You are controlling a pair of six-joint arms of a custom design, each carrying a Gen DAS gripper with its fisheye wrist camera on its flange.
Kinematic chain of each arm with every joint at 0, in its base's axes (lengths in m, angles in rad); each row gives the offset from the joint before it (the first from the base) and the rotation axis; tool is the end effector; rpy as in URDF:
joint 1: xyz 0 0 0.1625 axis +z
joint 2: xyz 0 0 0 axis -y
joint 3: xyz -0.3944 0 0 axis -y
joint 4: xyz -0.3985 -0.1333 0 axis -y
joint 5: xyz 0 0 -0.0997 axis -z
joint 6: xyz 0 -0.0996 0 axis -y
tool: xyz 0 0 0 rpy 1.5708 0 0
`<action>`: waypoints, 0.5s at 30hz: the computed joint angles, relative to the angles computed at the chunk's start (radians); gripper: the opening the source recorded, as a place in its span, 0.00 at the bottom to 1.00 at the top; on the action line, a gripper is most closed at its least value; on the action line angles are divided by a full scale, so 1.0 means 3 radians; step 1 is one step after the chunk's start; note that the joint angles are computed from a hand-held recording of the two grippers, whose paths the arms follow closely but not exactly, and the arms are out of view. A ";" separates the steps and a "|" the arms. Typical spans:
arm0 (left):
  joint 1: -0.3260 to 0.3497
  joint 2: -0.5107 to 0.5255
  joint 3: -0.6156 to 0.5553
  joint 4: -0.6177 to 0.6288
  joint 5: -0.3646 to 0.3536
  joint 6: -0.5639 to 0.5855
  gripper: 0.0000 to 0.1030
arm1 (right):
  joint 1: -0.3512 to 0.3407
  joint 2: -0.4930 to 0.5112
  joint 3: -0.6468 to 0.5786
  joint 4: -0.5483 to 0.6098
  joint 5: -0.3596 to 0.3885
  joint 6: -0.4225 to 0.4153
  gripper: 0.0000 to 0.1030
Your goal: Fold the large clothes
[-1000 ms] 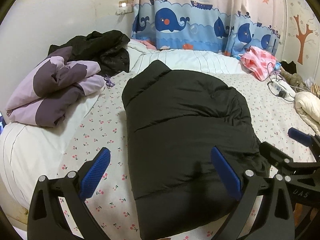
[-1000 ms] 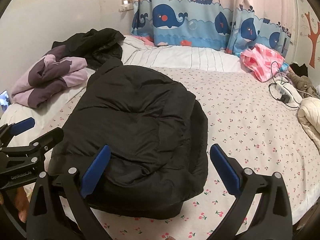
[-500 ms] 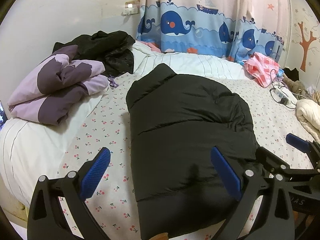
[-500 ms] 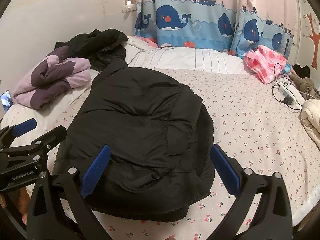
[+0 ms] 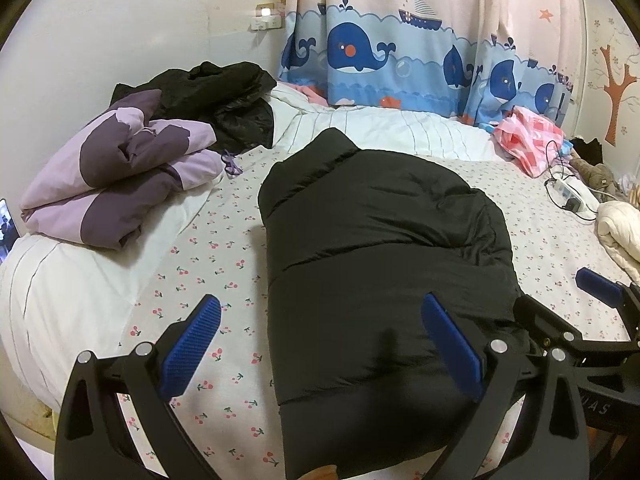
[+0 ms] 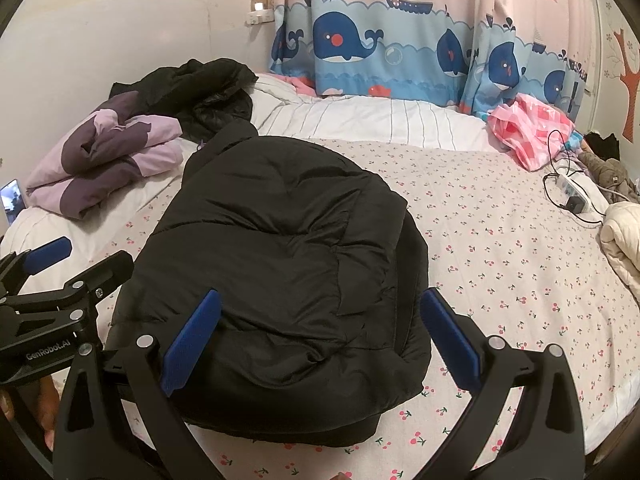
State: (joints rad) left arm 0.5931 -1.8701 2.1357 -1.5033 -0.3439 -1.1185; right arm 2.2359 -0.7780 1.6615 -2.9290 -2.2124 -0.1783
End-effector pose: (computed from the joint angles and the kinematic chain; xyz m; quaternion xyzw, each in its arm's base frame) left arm -0.1645 -0.3847 0.3704 0.0385 0.8111 -0.4243 0.4009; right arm 0.4646 -0.4730 0.1059 0.3099 -0.8719 0.2904 0.2437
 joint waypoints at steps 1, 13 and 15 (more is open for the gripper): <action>-0.0003 0.0008 -0.0003 0.0014 0.0008 -0.0008 0.93 | -0.0002 -0.0002 0.0001 0.0007 0.0007 0.0004 0.93; 0.0018 -0.0007 -0.0005 -0.0093 -0.0080 0.0052 0.93 | -0.0020 0.0011 -0.0037 0.0113 -0.0079 0.0029 0.93; 0.0044 -0.0014 0.0006 -0.0229 -0.0140 0.0150 0.93 | -0.0031 0.0001 -0.0042 0.0153 -0.0088 0.0048 0.93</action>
State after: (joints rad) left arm 0.6063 -1.8741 2.1376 -1.5719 -0.3860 -1.0734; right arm 2.2265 -0.7776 1.6490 -2.8832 -2.2390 -0.1639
